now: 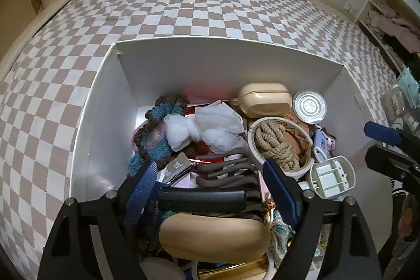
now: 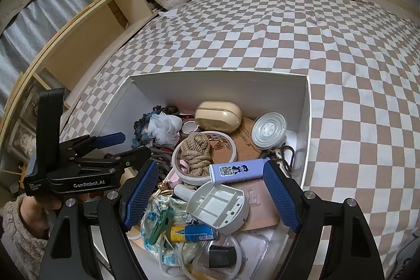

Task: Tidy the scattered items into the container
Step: 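Open the right tool to drop the purple lighter while the left tool releases the black lighter into the box, then move both tools back from the box toward the scattered items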

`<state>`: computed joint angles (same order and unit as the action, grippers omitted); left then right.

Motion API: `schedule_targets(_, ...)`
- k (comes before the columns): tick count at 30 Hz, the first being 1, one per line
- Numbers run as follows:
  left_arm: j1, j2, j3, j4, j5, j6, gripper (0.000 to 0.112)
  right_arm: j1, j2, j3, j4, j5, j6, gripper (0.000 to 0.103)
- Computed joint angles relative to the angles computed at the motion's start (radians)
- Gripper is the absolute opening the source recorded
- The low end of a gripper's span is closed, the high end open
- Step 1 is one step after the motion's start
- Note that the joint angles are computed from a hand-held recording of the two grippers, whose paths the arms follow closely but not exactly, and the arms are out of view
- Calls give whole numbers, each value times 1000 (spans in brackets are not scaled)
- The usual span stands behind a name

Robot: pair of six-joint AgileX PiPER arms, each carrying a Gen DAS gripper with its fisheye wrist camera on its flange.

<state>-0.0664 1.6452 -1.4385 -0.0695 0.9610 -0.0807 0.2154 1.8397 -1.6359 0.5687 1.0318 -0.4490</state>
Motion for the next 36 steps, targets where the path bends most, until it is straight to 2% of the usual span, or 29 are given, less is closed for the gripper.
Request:
schedule_targets(5, -4, -21, 6, 18, -8, -15, 84, 2, -17, 17, 1, -2, 0, 82)
schedule_targets(8, -13, -50, 19, 61, -24, -50, 101, 8, -34, 36, -11, -8, 0, 82)
schedule_targets(16, -12, -109, 17, 76, -17, -65, 103, 16, -99, 97, -13, -46, -8, 82)
schedule_targets(17, -13, -115, 17, 74, -17, -64, 103, 21, -110, 107, -25, -57, 0, 85)
schedule_targets(18, -12, -123, 21, 67, -18, -58, 103, 27, -120, 115, -39, -68, 11, 97)
schedule_targets(19, -12, -132, 24, 61, -17, -55, 103, 30, -129, 124, -47, -79, 15, 103)
schedule_targets(36, -50, -260, 94, 88, 13, -111, 103, 18, -264, 263, -20, -134, 15, 103)
